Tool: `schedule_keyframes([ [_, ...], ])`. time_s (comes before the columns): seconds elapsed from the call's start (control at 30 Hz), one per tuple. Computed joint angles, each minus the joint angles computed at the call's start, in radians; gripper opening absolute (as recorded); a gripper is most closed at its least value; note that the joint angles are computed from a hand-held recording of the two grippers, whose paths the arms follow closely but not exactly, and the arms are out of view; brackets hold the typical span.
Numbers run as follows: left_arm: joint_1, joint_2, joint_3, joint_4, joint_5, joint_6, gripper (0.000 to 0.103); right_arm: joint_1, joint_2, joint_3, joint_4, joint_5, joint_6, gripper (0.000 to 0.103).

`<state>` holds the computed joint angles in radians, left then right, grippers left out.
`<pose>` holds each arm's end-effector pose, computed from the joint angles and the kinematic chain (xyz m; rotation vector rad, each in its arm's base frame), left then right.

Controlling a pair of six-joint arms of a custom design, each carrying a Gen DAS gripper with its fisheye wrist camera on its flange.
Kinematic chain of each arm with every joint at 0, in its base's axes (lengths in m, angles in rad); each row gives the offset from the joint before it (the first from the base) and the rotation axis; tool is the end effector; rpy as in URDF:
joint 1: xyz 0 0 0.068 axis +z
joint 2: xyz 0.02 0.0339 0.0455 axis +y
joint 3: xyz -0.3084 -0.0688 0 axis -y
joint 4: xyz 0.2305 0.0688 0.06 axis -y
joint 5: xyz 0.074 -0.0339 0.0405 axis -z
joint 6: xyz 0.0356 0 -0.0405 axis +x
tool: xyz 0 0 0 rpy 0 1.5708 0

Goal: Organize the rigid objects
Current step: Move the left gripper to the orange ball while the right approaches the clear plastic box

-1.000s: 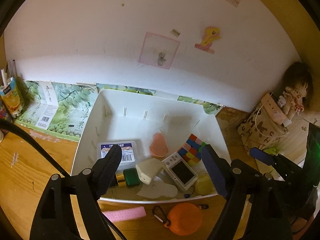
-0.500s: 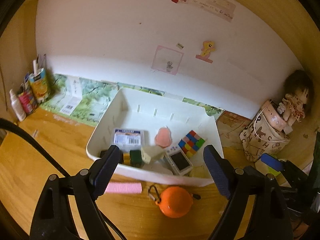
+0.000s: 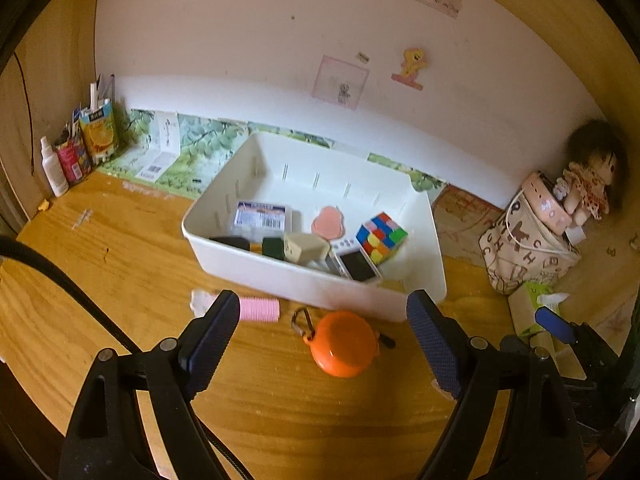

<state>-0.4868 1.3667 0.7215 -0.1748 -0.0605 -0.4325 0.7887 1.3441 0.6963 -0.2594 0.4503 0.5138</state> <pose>0.2241 -0.1162 0.2447 0.0368 2.4193 -0.3574 0.1773 0.1565 0.2392 -0.1385 2.3561 0.0628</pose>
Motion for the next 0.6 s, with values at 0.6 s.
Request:
schedule_keyframes([
  [0.6,-0.122,0.139,-0.024,0.014,-0.009,-0.085,0.088,-0.048,-0.08,-0.137,-0.036,-0.067,-0.009,0.08],
])
